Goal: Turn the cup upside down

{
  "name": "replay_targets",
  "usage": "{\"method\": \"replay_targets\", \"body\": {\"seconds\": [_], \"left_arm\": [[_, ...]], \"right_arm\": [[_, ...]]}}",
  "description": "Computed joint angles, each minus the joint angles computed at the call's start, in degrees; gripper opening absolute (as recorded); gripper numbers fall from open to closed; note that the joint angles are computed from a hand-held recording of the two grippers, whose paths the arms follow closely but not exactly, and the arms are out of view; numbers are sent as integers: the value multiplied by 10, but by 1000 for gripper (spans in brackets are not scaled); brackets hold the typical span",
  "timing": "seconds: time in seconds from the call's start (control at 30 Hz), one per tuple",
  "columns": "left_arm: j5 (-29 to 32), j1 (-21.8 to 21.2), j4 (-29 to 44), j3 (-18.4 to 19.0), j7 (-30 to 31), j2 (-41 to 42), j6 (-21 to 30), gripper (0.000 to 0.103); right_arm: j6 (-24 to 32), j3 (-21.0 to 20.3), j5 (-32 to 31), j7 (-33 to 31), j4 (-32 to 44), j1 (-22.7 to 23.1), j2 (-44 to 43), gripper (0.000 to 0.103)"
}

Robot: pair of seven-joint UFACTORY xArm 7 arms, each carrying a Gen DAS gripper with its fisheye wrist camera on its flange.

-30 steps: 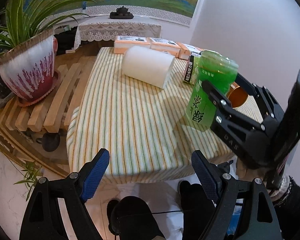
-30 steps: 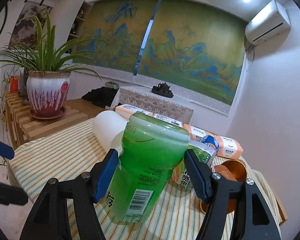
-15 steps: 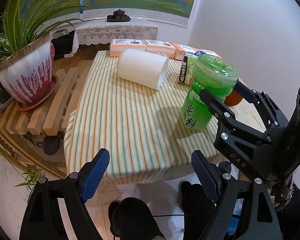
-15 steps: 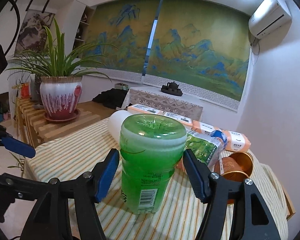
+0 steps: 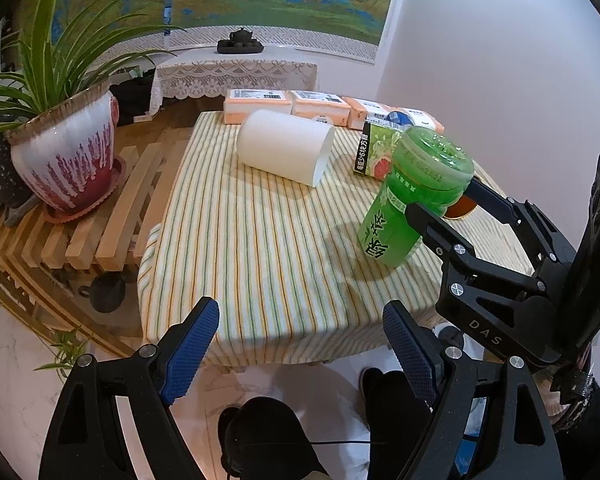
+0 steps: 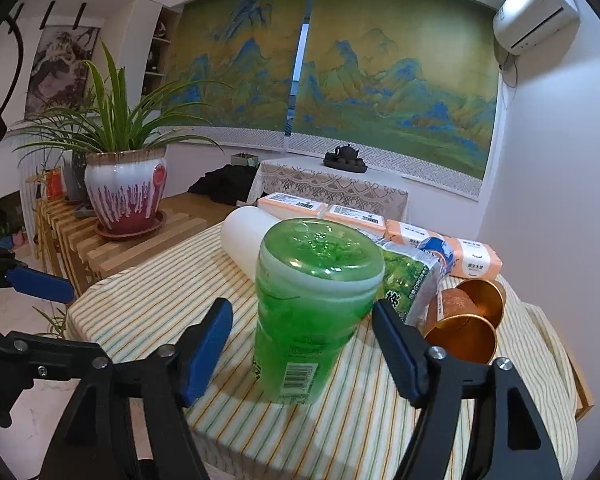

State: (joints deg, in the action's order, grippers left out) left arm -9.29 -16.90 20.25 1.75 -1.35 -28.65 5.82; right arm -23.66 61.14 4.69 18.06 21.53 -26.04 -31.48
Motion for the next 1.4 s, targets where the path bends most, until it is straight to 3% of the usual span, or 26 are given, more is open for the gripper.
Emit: {"method": "replay_targets", "body": {"seconds": [0.23, 0.37, 0.47, 0.6, 0.83, 1.07, 1.13, 1.23, 1.4], "left_arm": [[23, 36, -26, -38, -33, -45, -1, 86], [44, 73, -50, -82, -79, -86, -15, 86], [62, 95, -66, -117, -123, -122, -24, 86], [95, 132, -85, -183, -183, -178, -32, 86], [137, 154, -116, -251, -280, -294, -23, 86], [181, 168, -149, -324, -377, -419, -22, 95], [192, 161, -153, -330, -397, -438, -17, 95], [210, 153, -160, -336, -422, -450, -17, 103], [235, 147, -161, -340, -452, -455, -6, 103]], "right_arm": [[5, -36, 3, 14, -22, 47, -37, 78], [31, -123, 1, 41, -56, 144, -66, 79], [83, -172, -1, 67, -81, 204, -124, 80], [165, -206, -8, 104, -117, 265, -232, 83], [315, -284, -31, 145, -152, 361, -387, 86], [394, -305, -70, 195, -172, 403, -486, 90], [402, -306, -81, 210, -176, 411, -497, 90], [412, -311, -98, 231, -181, 423, -506, 90], [416, -319, -128, 263, -185, 437, -505, 91]]}}
